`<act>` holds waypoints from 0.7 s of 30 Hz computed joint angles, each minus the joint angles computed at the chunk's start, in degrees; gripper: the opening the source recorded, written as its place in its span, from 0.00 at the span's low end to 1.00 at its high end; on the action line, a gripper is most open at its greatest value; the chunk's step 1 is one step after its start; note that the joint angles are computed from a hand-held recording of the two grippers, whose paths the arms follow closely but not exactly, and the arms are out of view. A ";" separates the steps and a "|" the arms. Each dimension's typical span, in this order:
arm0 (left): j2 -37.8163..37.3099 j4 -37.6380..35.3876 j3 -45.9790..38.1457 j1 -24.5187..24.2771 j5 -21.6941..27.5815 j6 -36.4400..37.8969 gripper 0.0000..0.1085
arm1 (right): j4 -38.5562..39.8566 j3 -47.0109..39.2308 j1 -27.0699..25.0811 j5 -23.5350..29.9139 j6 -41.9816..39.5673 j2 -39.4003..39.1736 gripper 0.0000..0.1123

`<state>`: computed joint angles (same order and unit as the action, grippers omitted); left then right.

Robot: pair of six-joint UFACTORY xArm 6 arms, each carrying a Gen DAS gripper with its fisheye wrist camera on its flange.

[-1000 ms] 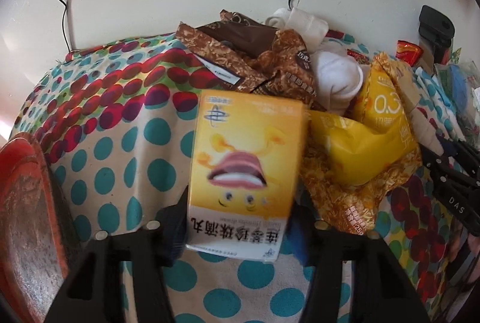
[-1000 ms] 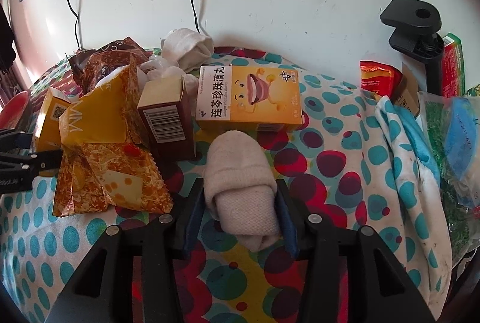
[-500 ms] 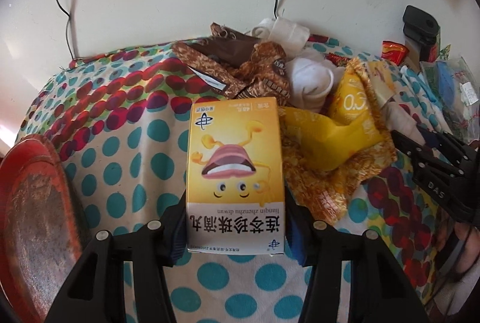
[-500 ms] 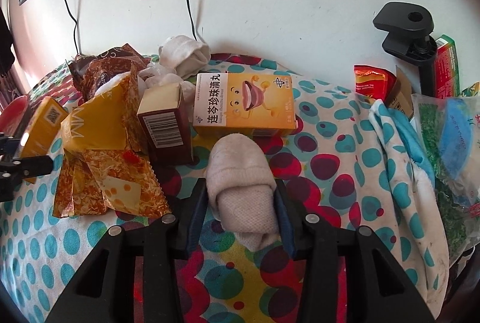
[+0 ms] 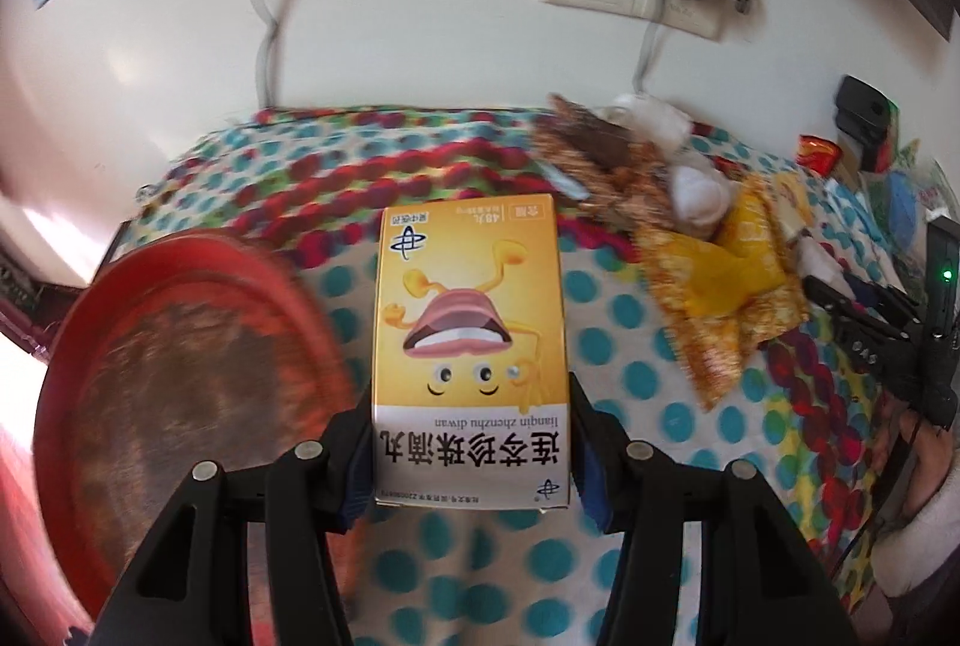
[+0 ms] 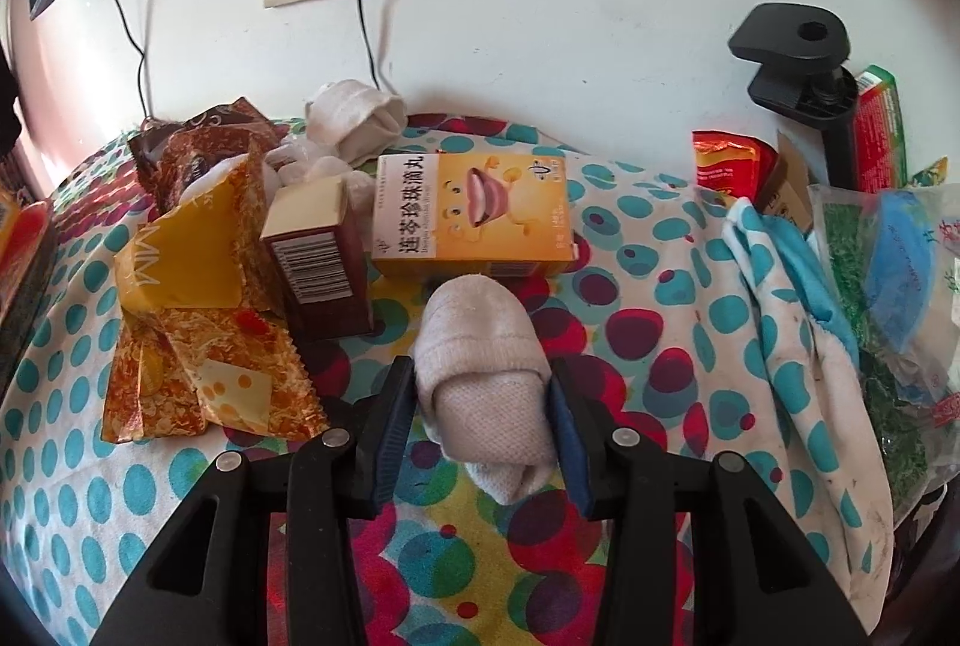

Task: Organize objects
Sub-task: 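Carry the yellow medicine box into the red tray and open the left tool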

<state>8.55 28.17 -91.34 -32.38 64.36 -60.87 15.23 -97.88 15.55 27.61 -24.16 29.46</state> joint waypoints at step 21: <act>-24.52 -2.12 29.84 12.29 0.62 -1.29 0.50 | -6.72 -0.72 -0.04 0.44 5.43 0.66 0.44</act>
<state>-15.97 26.06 -61.49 -20.10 64.98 -62.16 8.51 -98.60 15.51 28.05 -18.73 30.12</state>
